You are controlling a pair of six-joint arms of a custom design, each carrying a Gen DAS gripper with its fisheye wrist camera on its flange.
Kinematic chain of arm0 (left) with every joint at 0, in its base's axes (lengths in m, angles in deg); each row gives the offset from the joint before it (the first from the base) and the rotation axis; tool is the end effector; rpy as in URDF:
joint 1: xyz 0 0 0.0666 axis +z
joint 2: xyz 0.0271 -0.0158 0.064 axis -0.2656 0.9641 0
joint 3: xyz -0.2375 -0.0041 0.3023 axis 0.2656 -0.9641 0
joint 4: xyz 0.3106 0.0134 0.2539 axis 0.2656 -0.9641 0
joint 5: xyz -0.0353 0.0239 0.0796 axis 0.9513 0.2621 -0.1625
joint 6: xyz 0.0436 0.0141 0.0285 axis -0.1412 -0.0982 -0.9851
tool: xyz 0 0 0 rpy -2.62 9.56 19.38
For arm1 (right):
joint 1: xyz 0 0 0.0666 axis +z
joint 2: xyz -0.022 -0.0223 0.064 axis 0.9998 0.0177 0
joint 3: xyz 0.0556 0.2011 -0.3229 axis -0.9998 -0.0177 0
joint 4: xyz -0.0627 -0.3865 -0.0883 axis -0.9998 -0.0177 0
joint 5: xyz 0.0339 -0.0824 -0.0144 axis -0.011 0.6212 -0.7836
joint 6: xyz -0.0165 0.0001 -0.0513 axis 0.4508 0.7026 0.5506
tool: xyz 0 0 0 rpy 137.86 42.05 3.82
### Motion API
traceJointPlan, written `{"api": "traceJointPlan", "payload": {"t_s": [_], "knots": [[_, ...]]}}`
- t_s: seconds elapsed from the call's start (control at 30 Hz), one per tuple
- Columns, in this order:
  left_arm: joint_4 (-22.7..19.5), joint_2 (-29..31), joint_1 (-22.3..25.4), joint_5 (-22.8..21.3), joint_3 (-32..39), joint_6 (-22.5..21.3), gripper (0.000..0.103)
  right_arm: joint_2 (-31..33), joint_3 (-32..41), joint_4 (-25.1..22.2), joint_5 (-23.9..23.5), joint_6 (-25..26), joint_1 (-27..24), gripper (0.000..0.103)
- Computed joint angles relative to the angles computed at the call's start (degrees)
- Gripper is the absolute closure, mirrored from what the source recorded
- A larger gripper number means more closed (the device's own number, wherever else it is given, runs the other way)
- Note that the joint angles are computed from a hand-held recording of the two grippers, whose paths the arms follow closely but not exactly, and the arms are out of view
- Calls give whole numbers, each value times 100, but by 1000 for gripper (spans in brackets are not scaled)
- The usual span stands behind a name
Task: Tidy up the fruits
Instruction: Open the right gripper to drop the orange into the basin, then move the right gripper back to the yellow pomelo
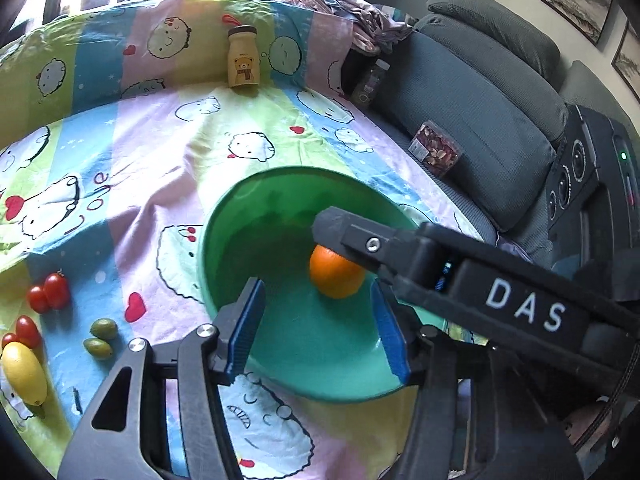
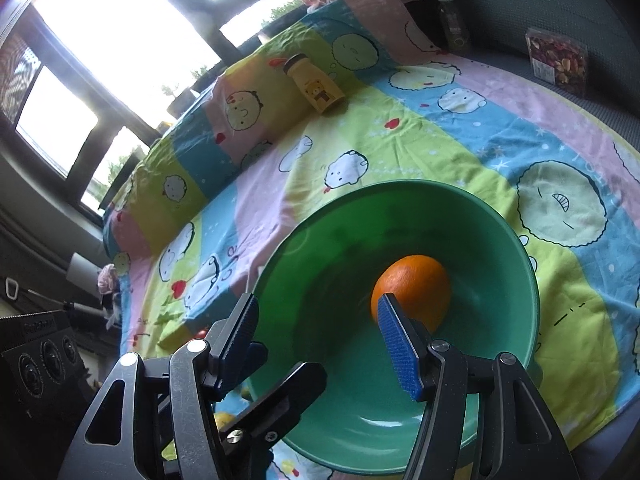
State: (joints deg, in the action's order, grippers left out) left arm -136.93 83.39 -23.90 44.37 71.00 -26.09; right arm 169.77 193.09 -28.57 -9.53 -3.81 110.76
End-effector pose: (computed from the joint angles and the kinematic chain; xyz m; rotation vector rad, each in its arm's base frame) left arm 0.6716 -0.1245 0.4828 1.0014 2.3255 -0.8412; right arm 0.5876 0.2225 0.4808 0.9165 2.1266 0.3749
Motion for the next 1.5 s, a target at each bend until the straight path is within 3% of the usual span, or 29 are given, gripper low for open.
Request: {"api": "traceJointPlan", "payload": {"t_s": [0.17, 0.3, 0.5, 0.57, 0.7, 1.0, 1.3, 1.5], "knots": [[731, -467, 353, -34, -688, 428, 40, 36, 108, 253, 5, 269, 132, 39], [1513, -940, 677, -259, -1509, 886, 33, 278, 502, 179, -35, 556, 283, 39], [1934, -1182, 1136, -482, -2049, 1485, 30, 973, 1619, -439, -55, 1131, 548, 38], [2068, -1238, 1281, -469, -2213, 1708, 26, 1107, 1795, -455, -94, 1272, 638, 38], [2208, -1332, 1462, -666, -2535, 1716, 24, 1392, 2096, -514, -468, 1444, 745, 36], [1607, -925, 1567, -806, -2221, 1648, 24, 1971, 2852, -1208, -777, 1315, 829, 35], [1408, -923, 1464, -867, -2301, 1361, 24, 2102, 2904, -1257, -1182, 1200, 790, 35], [1151, -817, 1464, -639, -2157, 1204, 23, 2194, 2882, -1180, -1638, 1070, 735, 35]]}}
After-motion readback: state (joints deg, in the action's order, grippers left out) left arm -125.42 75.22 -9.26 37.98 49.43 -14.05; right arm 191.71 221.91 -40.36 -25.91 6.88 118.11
